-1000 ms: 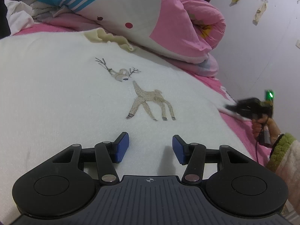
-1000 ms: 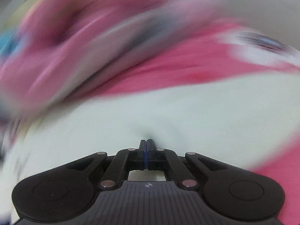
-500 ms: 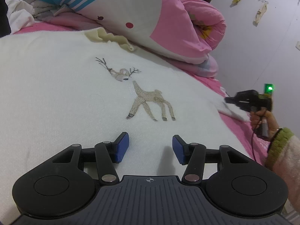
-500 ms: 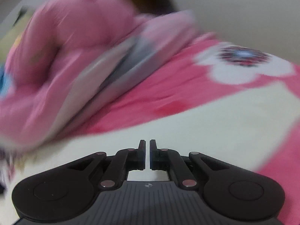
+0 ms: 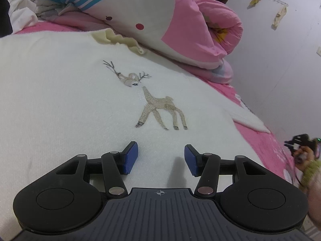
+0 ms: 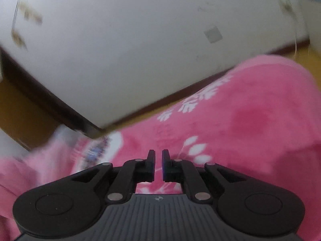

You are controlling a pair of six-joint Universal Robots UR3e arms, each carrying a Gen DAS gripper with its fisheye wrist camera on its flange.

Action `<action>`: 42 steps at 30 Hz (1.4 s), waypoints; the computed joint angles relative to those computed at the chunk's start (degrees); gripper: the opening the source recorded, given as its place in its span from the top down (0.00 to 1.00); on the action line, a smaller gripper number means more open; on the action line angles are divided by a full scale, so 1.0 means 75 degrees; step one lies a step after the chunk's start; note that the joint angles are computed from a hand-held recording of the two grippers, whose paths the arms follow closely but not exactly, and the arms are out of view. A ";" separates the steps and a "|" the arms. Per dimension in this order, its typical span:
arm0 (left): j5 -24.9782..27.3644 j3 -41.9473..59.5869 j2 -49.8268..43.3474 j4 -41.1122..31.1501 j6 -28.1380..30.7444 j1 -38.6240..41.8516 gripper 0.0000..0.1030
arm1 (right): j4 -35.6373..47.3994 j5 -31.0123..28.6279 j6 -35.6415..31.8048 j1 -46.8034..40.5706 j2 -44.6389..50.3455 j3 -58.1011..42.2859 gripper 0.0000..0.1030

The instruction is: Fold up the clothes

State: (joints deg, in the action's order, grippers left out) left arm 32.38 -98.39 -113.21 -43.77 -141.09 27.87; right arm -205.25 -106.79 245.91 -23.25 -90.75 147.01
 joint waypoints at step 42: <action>0.0161 0.1255 -0.0099 -0.2429 0.0327 0.0130 0.49 | 1.2738 -0.3923 -0.2807 1.0796 0.6745 -1.4768 0.75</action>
State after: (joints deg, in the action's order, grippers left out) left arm 33.59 -88.98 -113.96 -61.99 -138.63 28.84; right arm -109.72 -136.21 224.86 57.72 -40.17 36.25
